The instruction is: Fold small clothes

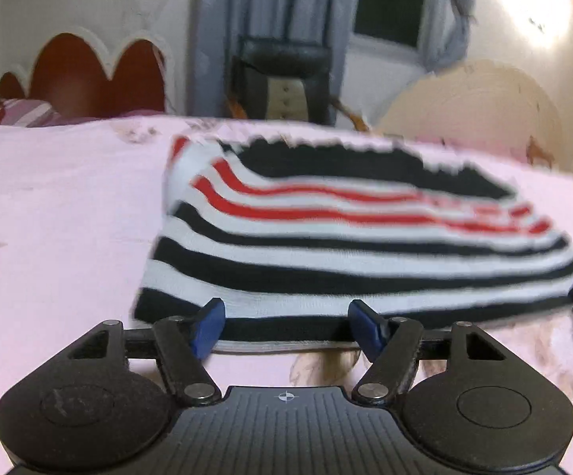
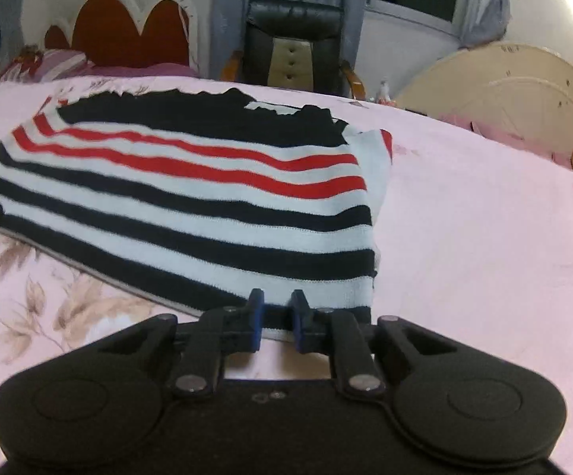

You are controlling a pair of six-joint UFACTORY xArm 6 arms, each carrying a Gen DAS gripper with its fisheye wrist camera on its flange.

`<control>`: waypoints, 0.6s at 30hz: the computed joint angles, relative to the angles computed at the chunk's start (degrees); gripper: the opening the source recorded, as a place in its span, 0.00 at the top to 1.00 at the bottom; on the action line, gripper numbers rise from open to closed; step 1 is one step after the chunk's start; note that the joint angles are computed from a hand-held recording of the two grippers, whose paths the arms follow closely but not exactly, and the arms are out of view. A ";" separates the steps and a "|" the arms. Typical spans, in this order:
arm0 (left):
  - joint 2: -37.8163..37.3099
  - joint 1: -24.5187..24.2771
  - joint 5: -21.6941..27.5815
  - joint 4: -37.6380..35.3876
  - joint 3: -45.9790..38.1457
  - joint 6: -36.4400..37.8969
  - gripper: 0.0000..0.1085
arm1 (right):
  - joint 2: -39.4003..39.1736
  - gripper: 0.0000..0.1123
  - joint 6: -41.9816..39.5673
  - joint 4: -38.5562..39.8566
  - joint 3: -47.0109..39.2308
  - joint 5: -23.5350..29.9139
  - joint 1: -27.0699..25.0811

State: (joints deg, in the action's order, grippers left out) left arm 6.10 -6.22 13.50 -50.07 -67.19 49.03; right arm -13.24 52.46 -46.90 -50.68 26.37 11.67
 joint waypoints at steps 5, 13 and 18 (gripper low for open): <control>-4.12 6.22 7.24 -21.70 3.25 -0.11 0.37 | -2.42 0.81 1.52 1.13 1.60 -3.63 -0.42; 4.10 9.02 10.58 -39.96 -2.87 -1.82 0.37 | 2.89 0.81 2.88 5.48 -1.72 -10.11 -0.69; 12.57 6.99 8.36 -45.60 -12.65 -0.72 0.41 | 9.94 0.93 5.22 4.68 -7.98 -15.07 -1.71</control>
State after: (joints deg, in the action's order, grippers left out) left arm 18.67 0.76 21.86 -95.67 -79.84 48.31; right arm -3.29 57.68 -42.22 -58.66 11.30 9.97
